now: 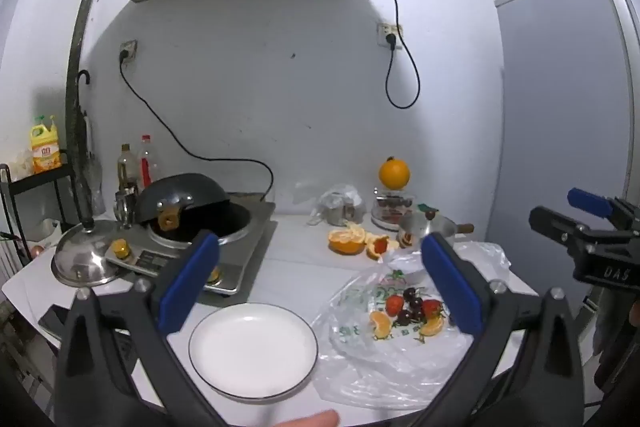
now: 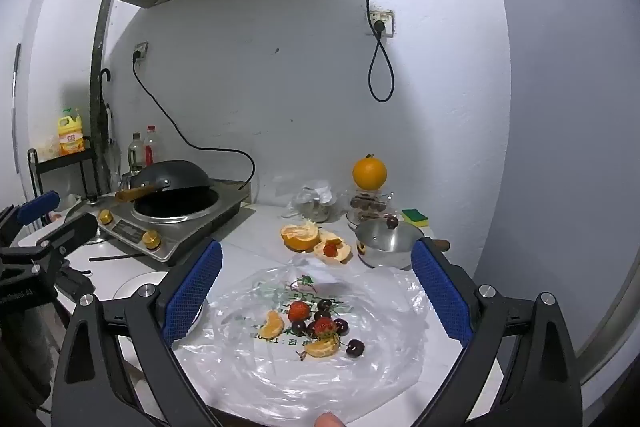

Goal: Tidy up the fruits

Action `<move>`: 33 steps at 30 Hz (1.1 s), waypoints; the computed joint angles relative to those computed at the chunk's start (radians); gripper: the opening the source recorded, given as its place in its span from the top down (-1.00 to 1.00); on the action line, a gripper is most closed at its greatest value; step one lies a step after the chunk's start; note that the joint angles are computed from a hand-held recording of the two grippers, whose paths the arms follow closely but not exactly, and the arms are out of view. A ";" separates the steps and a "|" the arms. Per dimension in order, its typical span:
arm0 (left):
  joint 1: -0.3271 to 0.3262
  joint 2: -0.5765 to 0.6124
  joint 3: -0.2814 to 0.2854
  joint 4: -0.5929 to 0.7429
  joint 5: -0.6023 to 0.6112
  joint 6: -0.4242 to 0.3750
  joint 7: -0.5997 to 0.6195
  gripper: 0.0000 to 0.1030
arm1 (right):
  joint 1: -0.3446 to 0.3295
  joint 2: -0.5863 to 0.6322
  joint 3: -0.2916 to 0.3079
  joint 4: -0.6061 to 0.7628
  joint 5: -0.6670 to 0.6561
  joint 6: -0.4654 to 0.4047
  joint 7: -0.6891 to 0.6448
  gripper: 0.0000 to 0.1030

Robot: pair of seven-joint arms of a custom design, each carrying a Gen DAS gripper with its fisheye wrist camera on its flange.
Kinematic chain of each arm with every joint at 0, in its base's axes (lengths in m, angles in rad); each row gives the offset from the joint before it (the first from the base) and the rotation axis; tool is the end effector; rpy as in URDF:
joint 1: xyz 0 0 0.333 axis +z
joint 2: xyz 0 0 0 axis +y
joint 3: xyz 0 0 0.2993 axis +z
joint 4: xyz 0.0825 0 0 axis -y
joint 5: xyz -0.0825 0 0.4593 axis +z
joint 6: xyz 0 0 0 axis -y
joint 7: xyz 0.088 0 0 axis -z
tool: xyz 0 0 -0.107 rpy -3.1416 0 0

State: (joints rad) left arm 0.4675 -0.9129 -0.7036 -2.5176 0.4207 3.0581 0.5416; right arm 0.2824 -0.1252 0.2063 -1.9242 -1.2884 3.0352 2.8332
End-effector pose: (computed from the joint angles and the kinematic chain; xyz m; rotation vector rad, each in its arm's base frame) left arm 0.4373 -0.2001 0.5977 -1.4625 1.1976 -1.0504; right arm 0.5181 0.3652 0.6076 -1.6295 1.0195 -0.8822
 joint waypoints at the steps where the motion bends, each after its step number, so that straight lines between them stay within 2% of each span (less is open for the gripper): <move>1: -0.010 0.013 0.007 0.004 0.002 -0.002 0.010 -0.98 | -0.001 0.001 0.001 0.001 -0.004 0.001 0.006 -0.89; 5: -0.039 0.061 0.026 0.019 -0.009 -0.014 0.046 -0.98 | 0.005 0.009 0.005 0.008 -0.001 -0.009 0.011 -0.89; 6: -0.010 0.034 0.013 0.031 0.020 -0.050 -0.004 -0.98 | 0.004 0.009 0.002 0.009 -0.011 0.000 0.029 -0.89; 8: -0.012 0.054 0.019 0.042 0.016 -0.054 0.006 -0.98 | 0.004 0.011 -0.001 0.010 -0.024 0.008 0.046 -0.89; 14: 0.010 0.046 0.003 0.030 0.037 -0.031 -0.041 -0.98 | 0.019 0.013 -0.006 0.010 -0.017 0.007 0.041 -0.89; 15: 0.018 0.042 -0.003 0.031 0.039 -0.029 -0.051 -0.98 | 0.023 0.034 -0.019 0.023 0.050 0.023 -0.030 -0.89; 16: 0.023 0.042 -0.006 0.032 0.042 -0.027 -0.056 -0.98 | 0.024 0.038 -0.020 0.026 0.064 0.024 -0.043 -0.89; 25: 0.024 0.083 0.003 0.054 0.058 -0.014 -0.041 -0.98 | 0.028 0.044 -0.020 0.030 0.088 0.022 -0.069 -0.89; 33: 0.031 0.088 -0.001 0.055 0.057 0.005 -0.043 -0.98 | 0.034 0.052 -0.025 0.039 0.048 0.021 -0.030 -0.89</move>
